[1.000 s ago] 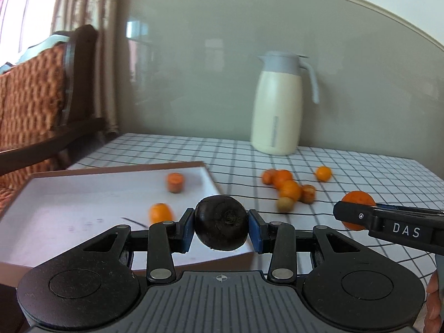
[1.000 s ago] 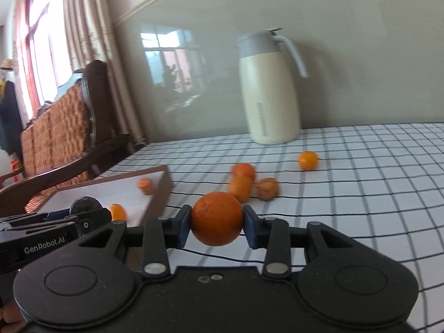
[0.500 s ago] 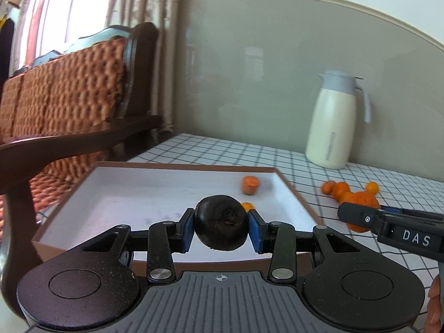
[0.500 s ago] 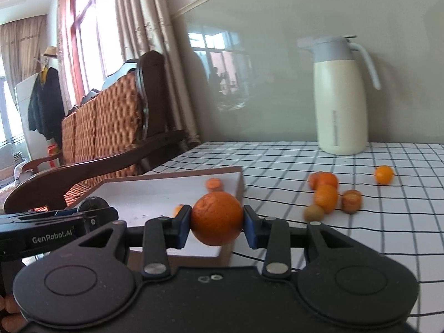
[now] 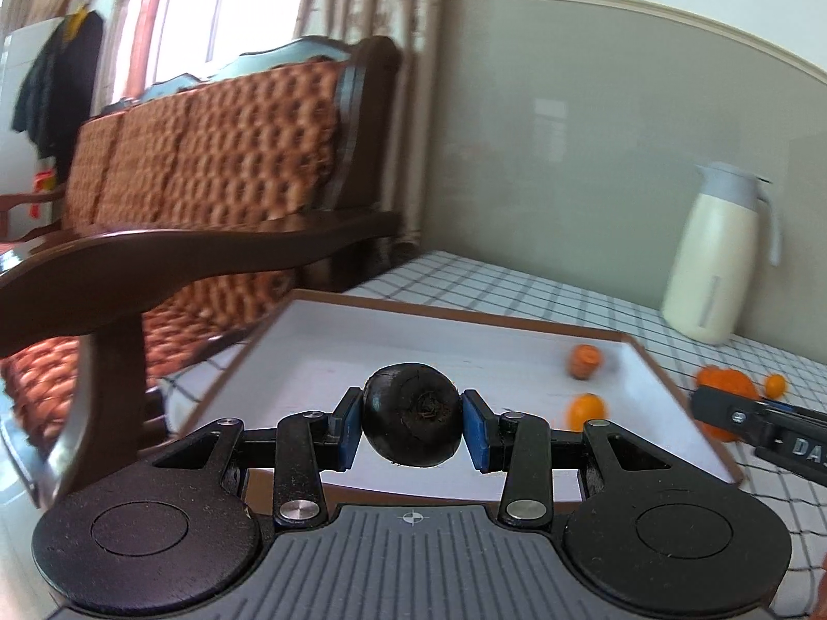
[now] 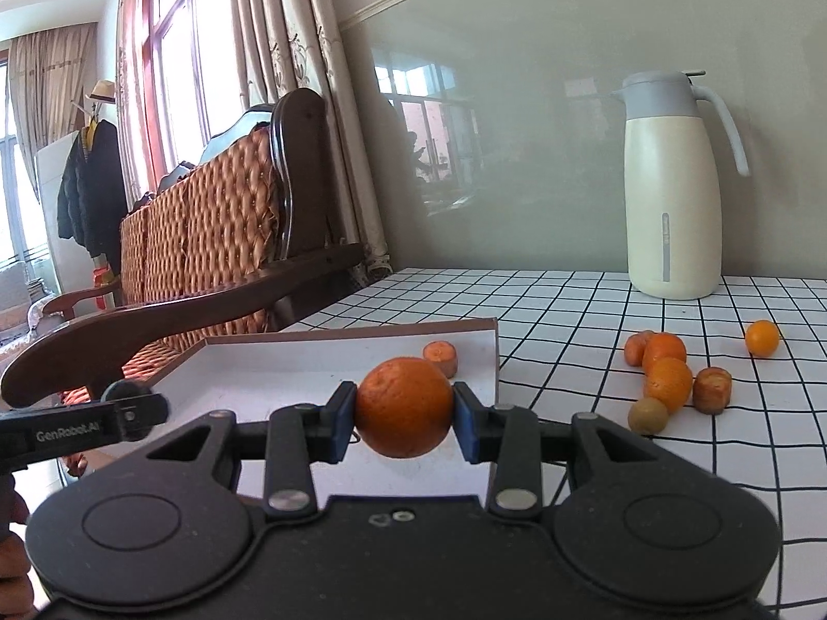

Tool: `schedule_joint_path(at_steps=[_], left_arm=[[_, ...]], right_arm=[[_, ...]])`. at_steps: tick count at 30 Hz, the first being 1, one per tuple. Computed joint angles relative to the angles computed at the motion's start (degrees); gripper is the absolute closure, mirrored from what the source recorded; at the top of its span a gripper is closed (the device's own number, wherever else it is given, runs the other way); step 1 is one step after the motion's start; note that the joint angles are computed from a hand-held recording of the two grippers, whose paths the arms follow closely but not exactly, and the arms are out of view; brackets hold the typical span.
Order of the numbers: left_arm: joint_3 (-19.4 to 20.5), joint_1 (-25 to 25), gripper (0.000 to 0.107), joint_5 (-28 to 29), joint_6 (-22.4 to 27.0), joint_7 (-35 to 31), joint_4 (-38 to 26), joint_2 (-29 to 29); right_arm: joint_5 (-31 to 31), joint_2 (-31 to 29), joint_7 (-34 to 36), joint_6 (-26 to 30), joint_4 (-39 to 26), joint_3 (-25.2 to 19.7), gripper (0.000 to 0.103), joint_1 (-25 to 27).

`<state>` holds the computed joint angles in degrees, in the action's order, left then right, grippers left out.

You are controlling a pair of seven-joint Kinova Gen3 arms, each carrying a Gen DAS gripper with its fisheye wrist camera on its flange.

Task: Organize fruits
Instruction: 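Carry the dark fruit and large orange with both tools over the white box, then open both tools to release the fruits into the white box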

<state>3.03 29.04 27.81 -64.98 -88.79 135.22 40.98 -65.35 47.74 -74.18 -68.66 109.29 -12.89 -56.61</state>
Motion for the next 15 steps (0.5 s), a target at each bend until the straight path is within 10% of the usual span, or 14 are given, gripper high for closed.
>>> schedule_joint_path(at_steps=[15], left_arm=[[-1.5,-2.9,0.067,3.9,5.1,0.6,-3.5,0.8]], right_arm=[[-2.7,1.9,4.4,2.7,-5.9,-0.4,0.072,2.2]])
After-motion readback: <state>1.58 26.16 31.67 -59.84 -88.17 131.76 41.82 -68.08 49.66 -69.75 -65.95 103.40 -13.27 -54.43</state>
